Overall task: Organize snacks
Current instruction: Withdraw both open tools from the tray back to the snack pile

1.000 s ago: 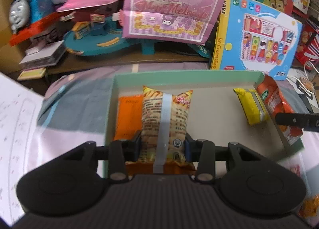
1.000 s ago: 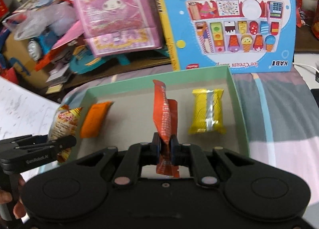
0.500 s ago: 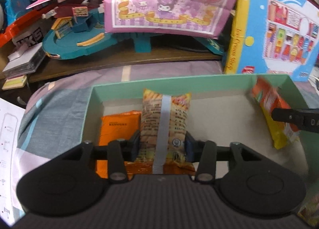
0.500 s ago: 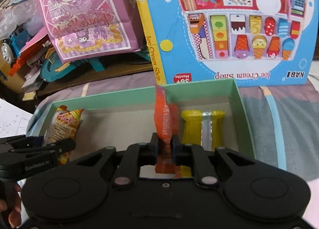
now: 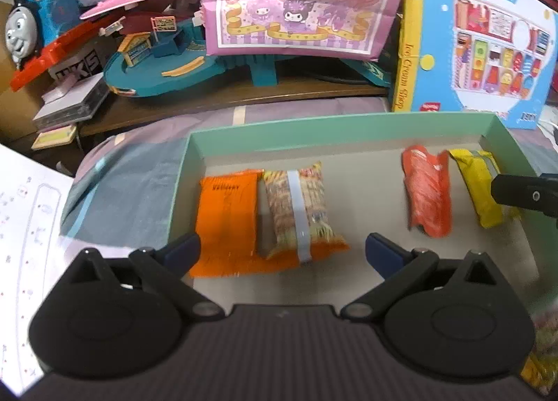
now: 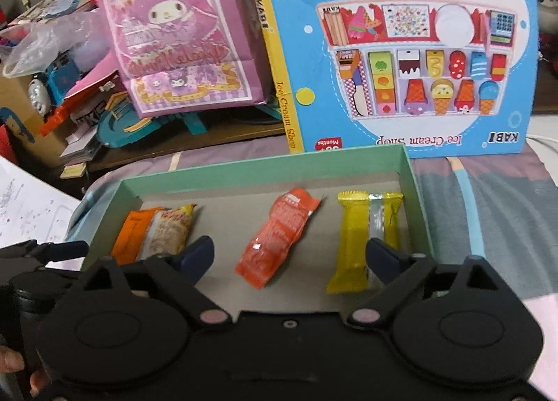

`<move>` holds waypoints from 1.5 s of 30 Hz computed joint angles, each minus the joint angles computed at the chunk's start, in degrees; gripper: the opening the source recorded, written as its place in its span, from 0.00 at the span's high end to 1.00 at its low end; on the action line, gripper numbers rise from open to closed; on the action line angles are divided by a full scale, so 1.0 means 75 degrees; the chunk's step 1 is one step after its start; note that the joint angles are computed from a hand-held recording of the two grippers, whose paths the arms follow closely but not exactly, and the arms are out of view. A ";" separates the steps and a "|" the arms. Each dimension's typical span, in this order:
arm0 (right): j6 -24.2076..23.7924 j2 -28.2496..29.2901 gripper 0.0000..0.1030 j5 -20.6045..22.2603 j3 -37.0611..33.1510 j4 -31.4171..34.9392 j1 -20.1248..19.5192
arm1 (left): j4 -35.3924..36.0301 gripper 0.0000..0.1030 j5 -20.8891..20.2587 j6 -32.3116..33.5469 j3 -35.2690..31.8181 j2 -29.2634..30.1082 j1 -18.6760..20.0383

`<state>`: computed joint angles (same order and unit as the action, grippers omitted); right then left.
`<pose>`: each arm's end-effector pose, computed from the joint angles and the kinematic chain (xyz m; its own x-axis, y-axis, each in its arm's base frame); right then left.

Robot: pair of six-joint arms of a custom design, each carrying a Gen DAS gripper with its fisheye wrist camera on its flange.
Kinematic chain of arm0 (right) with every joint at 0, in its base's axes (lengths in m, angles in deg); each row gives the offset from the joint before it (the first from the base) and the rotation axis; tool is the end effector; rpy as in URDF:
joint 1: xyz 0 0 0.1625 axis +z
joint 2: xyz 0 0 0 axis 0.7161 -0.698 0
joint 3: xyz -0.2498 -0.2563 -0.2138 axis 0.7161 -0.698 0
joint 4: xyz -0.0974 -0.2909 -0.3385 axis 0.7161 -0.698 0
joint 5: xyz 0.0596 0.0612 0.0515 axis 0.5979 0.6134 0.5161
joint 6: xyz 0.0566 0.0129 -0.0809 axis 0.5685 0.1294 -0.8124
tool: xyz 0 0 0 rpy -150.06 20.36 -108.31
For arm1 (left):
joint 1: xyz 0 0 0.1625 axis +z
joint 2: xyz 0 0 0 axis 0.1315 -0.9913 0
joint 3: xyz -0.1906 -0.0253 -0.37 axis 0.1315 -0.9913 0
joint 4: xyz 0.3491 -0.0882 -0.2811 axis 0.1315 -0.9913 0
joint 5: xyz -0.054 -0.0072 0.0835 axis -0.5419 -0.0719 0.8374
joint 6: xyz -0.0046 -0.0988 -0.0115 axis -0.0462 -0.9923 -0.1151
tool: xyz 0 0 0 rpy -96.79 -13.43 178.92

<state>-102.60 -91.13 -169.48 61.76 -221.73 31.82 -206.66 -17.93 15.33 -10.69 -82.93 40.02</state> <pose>-0.0457 -0.7614 0.3537 -0.8467 -0.2269 0.4812 -0.4570 0.7732 -0.4397 -0.3706 -0.7309 -0.0631 -0.6374 -0.0588 -0.7683 0.4049 0.8227 -0.3989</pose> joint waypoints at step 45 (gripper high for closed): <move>-0.0496 -0.2896 0.50 -0.0349 0.3719 0.1646 -0.0767 | 0.0470 0.00 -0.1566 -0.3181 0.4512 -0.2275 -0.1030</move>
